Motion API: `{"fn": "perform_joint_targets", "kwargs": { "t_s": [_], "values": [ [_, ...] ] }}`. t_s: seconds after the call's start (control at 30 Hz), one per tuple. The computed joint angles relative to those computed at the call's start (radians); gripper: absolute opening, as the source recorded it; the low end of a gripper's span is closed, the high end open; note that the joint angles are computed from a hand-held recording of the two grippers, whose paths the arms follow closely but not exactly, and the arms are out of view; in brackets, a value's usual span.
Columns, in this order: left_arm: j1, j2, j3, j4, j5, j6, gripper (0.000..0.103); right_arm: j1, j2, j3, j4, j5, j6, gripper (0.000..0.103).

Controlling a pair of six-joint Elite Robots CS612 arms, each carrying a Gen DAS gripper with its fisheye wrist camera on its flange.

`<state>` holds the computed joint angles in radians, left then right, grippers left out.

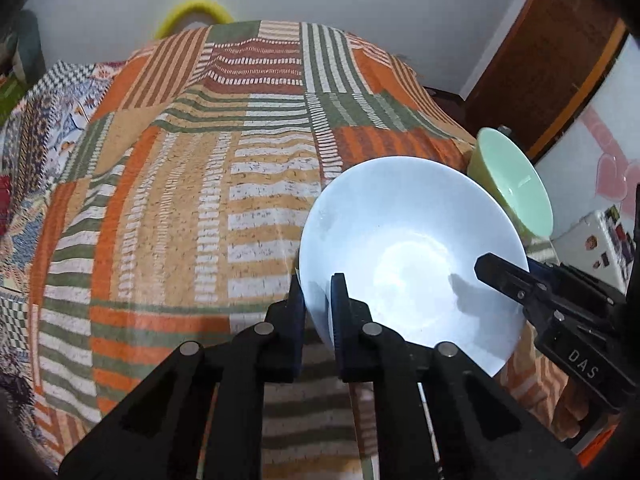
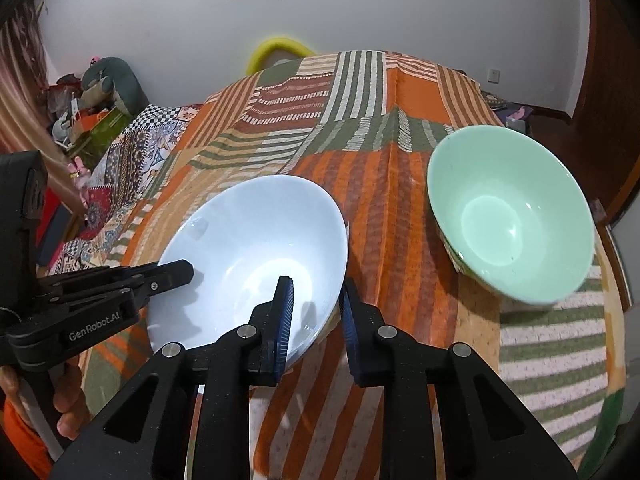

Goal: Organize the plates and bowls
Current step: 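Lift the white spotted bowl and carry it over the pink bowl with both grippers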

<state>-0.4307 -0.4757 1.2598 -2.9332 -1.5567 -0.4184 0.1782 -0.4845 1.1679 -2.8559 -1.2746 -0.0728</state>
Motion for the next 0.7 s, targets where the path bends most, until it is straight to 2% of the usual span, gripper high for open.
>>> {"fn": "perform_joint_targets", "kwargs": {
  "t_s": [0.4,0.7],
  "values": [
    [-0.035,-0.117,0.18,-0.132,0.051,0.001,0.011,-0.004,-0.088,0.149,-0.129,0.026,0.003,0.021],
    [-0.061,-0.209,0.341,-0.235,0.086,-0.038,0.011,0.003,-0.155,0.264,-0.246,0.041,-0.017,0.022]
  ]
}}
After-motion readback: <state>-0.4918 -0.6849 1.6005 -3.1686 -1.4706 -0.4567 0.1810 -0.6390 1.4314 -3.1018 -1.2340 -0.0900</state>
